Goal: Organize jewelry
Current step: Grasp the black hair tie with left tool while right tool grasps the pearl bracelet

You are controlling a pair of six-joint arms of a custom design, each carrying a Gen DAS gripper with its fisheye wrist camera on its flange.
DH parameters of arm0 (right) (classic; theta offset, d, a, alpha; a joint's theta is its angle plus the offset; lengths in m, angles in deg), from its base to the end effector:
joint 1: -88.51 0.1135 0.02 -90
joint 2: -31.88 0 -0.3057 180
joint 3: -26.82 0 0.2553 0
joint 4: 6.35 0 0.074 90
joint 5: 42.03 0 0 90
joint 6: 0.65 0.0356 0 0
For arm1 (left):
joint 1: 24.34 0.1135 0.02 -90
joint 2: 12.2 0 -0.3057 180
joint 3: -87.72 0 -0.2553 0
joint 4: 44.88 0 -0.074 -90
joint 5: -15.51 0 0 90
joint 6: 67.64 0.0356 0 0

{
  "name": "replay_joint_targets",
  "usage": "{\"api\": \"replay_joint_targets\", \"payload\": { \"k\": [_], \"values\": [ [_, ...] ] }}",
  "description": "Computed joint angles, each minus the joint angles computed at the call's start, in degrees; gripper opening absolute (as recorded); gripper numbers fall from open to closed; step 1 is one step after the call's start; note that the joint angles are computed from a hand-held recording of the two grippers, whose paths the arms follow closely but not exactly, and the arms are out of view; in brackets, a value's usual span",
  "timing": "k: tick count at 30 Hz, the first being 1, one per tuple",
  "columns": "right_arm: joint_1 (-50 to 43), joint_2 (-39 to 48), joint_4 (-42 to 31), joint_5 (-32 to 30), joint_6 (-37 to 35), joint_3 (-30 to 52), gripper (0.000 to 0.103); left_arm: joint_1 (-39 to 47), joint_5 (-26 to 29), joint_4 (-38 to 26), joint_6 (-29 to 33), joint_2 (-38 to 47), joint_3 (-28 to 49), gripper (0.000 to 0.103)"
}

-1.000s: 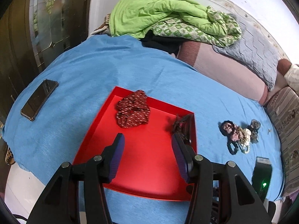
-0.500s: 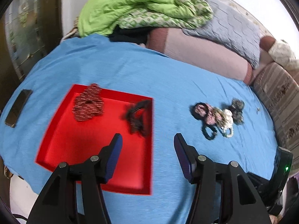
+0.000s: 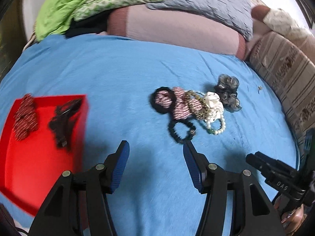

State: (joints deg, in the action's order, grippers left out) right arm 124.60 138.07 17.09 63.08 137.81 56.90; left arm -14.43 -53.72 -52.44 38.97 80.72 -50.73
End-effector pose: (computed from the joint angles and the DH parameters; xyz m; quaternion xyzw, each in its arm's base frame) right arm 0.1931 0.1293 0.0731 0.1430 0.9292 0.1212 0.3185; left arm 0.2488 0.0306 0.1275 0.1036 0.9432 -0.1086 0.2963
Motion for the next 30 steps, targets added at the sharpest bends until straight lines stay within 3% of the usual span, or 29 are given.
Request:
{"api": "replay_joint_targets", "payload": {
  "k": [7, 14, 17, 30],
  "values": [
    [-6.8, 5.3, 3.7, -4.5, -5.1, 3.1, 0.057, -7.8, -4.8, 7.6, -3.7, 11.1, 4.1, 0.048],
    [-11.1, 11.0, 2.1, -7.4, -9.1, 10.4, 0.057, -10.1, -6.9, 9.8, -4.6, 19.0, 8.6, 0.048],
    [-12.4, 12.8, 1.5, -8.2, -9.9, 12.4, 0.057, -10.2, -6.5, 10.0, -4.0, 21.4, 9.8, 0.043],
    [-10.5, 17.0, -0.6, -1.5, -14.3, 18.2, 0.057, -12.8, -8.7, 17.2, -5.6, 24.7, 8.2, 0.041]
  ]
}}
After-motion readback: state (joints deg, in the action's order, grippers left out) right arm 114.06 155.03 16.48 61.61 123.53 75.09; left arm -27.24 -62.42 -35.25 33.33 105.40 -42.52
